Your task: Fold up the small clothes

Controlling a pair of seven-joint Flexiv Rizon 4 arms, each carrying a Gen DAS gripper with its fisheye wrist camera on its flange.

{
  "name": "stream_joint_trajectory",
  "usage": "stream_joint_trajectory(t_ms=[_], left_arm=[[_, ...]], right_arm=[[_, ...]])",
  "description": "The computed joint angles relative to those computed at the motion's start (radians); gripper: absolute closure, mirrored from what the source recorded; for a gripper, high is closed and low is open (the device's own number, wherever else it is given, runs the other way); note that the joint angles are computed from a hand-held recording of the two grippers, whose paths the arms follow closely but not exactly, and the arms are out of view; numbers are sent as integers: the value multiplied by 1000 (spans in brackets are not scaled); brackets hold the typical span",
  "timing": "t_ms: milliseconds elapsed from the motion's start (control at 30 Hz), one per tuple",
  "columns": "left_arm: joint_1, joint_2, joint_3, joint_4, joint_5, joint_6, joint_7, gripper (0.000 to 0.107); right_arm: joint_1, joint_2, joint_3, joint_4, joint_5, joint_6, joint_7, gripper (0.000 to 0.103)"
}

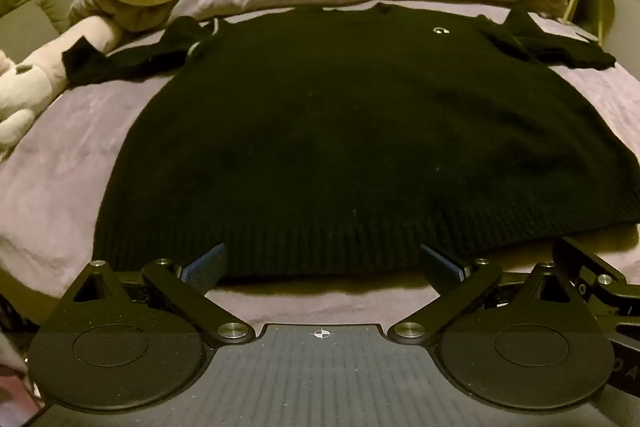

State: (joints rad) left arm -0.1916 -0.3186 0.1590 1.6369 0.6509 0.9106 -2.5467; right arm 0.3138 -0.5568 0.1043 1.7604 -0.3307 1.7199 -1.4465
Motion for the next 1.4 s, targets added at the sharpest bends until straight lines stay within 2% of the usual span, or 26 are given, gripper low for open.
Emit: stream_joint_trajectory(t_ms=[300,333,800,1400], left_arm=[[0,-1,0,-1,8,1,-6,4],[0,-2,0,-2,7,2,-6,4],[4,-4,3,6,1,17,0,4],[-5,-10,3,2,2,11,-6,4]], right_arm=[[-21,0,28,-11,0,-18,-10,4],[-4,10,8,0,3,-12,-5,4],[0,17,3,7,6,-3,-3,4],[-13,15,20,5,8,-6,0,4]])
